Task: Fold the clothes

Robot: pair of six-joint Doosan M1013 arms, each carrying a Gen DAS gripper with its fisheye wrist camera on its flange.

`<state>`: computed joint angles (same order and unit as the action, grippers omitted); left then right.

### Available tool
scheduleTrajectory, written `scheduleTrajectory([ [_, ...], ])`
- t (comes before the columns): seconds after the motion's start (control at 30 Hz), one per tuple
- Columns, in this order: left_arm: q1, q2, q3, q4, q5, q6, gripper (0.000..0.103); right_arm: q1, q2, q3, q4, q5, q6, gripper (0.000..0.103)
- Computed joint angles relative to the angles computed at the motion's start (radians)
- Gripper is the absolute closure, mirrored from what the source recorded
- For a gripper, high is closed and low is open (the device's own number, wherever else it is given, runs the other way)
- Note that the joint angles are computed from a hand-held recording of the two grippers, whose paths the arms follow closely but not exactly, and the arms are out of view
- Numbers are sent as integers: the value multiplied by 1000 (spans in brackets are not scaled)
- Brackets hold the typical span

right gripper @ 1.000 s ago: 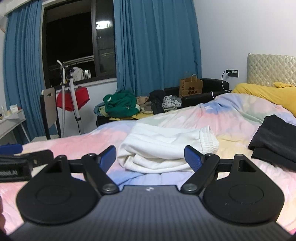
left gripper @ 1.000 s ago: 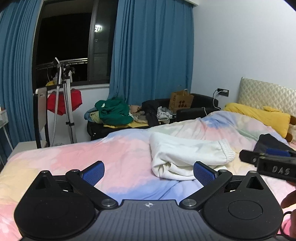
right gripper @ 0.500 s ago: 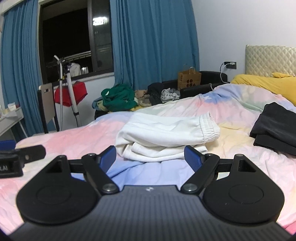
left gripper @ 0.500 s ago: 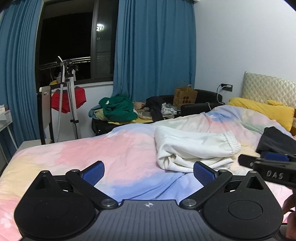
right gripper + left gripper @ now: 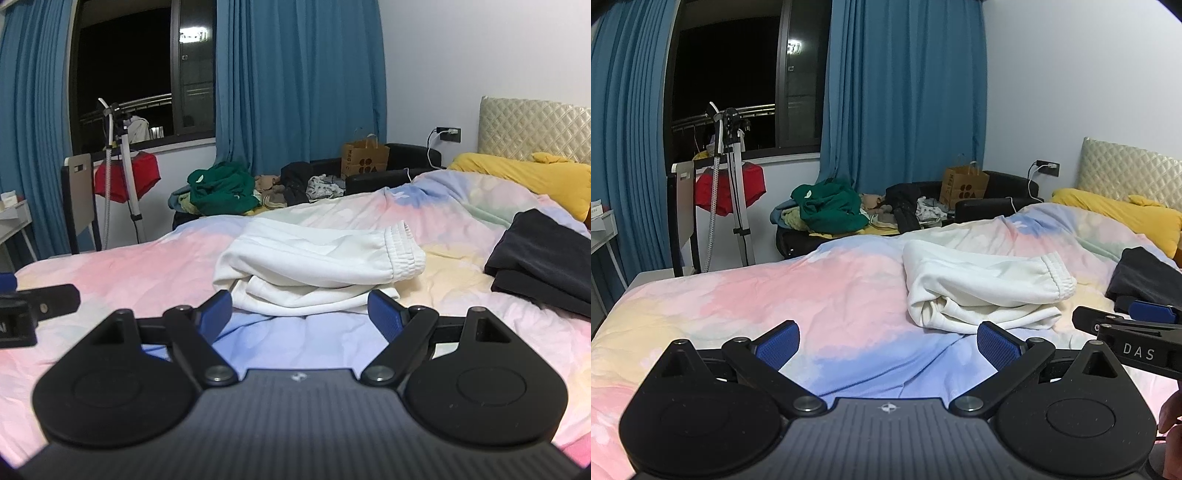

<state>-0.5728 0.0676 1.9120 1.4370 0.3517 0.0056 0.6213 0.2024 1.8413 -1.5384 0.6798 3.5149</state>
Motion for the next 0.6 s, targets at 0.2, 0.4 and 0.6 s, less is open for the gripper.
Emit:
scheduleTrajectory([
  [0.2, 2, -1, 2, -5, -3, -4, 0, -1, 1, 1, 1, 1, 10, 21],
  [0.4, -1, -1, 4, -13, 1, 10, 0, 1, 3, -2, 7, 6, 6, 21],
  [0.6, 0, 1, 2, -32, -2, 23, 0, -1, 2, -3, 17, 4, 6, 21],
])
